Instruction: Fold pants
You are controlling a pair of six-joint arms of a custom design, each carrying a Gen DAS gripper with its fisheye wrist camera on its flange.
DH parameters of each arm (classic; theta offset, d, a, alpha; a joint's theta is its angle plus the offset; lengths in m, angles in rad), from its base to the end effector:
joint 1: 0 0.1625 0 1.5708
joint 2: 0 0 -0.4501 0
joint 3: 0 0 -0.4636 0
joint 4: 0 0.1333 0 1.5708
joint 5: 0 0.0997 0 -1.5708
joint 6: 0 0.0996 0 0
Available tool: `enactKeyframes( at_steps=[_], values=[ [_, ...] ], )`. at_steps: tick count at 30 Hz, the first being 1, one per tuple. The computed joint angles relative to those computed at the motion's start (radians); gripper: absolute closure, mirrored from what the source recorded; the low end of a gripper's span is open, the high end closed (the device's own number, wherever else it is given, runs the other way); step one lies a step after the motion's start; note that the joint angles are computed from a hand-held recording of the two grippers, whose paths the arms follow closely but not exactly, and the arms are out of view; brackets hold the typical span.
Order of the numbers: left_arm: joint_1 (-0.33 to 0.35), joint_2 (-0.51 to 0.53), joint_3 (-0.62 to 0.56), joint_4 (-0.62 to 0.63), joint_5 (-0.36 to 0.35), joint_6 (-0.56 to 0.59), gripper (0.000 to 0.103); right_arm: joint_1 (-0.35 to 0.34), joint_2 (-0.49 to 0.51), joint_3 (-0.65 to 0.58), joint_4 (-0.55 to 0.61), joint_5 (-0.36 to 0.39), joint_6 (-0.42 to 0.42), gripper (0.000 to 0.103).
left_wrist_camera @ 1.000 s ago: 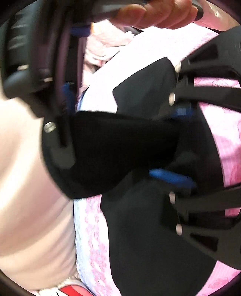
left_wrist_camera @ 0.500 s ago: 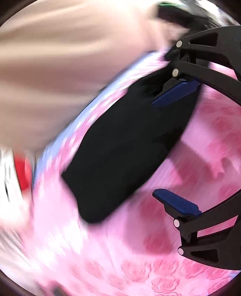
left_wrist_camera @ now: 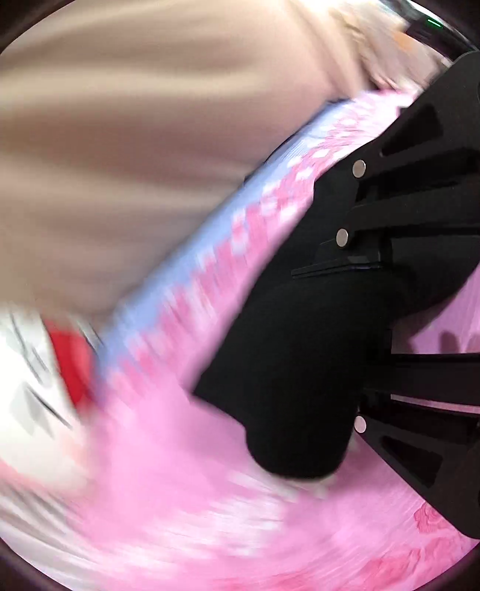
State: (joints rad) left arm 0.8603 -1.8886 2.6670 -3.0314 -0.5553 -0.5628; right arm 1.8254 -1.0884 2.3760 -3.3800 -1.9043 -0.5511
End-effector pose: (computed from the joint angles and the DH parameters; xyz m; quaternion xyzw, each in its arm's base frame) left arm -0.0304 -0.3695 0.2867 -0.1014 0.8333 -0.5075 0.1946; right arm 0.2162 -0.4311 0.0842 0.3342 -0.8933 0.2278 0.1962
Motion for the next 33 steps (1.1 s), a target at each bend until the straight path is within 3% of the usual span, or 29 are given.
enactKeyframes(
  at_steps=[2, 4, 6, 9, 14, 16, 18, 19, 20, 22, 24, 26, 30, 33],
  values=[
    [-0.137, 0.06, -0.031, 0.049, 0.081, 0.041, 0.086, -0.027, -0.03, 0.013, -0.02, 0.011, 0.007, 0.035],
    [-0.222, 0.131, -0.064, 0.049, 0.084, 0.093, 0.086, -0.062, -0.068, 0.031, -0.054, 0.026, 0.008, 0.035],
    [-0.258, 0.249, -0.119, -0.001, 0.008, 0.168, 0.086, -0.101, -0.11, 0.051, -0.079, 0.046, 0.007, 0.035],
    [-0.308, 0.391, -0.174, 0.028, -0.088, 0.175, 0.085, -0.164, -0.17, 0.083, -0.113, 0.073, -0.001, 0.035],
    [-0.252, 0.661, -0.273, 0.075, -0.242, 0.137, 0.084, -0.292, -0.274, 0.13, -0.104, 0.129, 0.0, 0.035],
    [-0.219, 0.77, -0.304, 0.125, -0.258, 0.078, 0.083, -0.333, -0.306, 0.141, -0.08, 0.161, 0.003, 0.035],
    [-0.232, 0.82, -0.294, 0.129, -0.221, 0.041, 0.078, -0.372, -0.337, 0.149, -0.046, 0.194, 0.006, 0.035],
    [-0.258, 0.828, -0.276, 0.097, -0.191, 0.047, 0.07, -0.389, -0.353, 0.152, -0.024, 0.213, 0.006, 0.035],
    [-0.285, 0.818, -0.255, 0.077, -0.188, 0.059, 0.044, -0.405, -0.372, 0.154, 0.009, 0.239, 0.004, 0.035],
    [-0.308, 0.774, -0.224, 0.054, -0.245, 0.07, 0.005, -0.427, -0.408, 0.158, 0.085, 0.296, -0.002, 0.035],
    [-0.346, 0.705, -0.166, 0.014, -0.284, 0.073, 0.005, -0.442, -0.433, 0.145, 0.202, 0.37, -0.005, 0.03],
    [-0.37, 0.634, -0.129, 0.055, -0.305, 0.054, 0.005, -0.454, -0.434, 0.127, 0.293, 0.419, 0.002, 0.029],
    [-0.396, 0.497, -0.075, 0.153, -0.212, -0.046, 0.005, -0.465, -0.405, 0.093, 0.456, 0.513, 0.028, 0.029],
    [-0.398, 0.391, -0.039, 0.234, -0.117, -0.133, 0.005, -0.431, -0.34, 0.079, 0.418, 0.437, 0.046, 0.028]
  ],
)
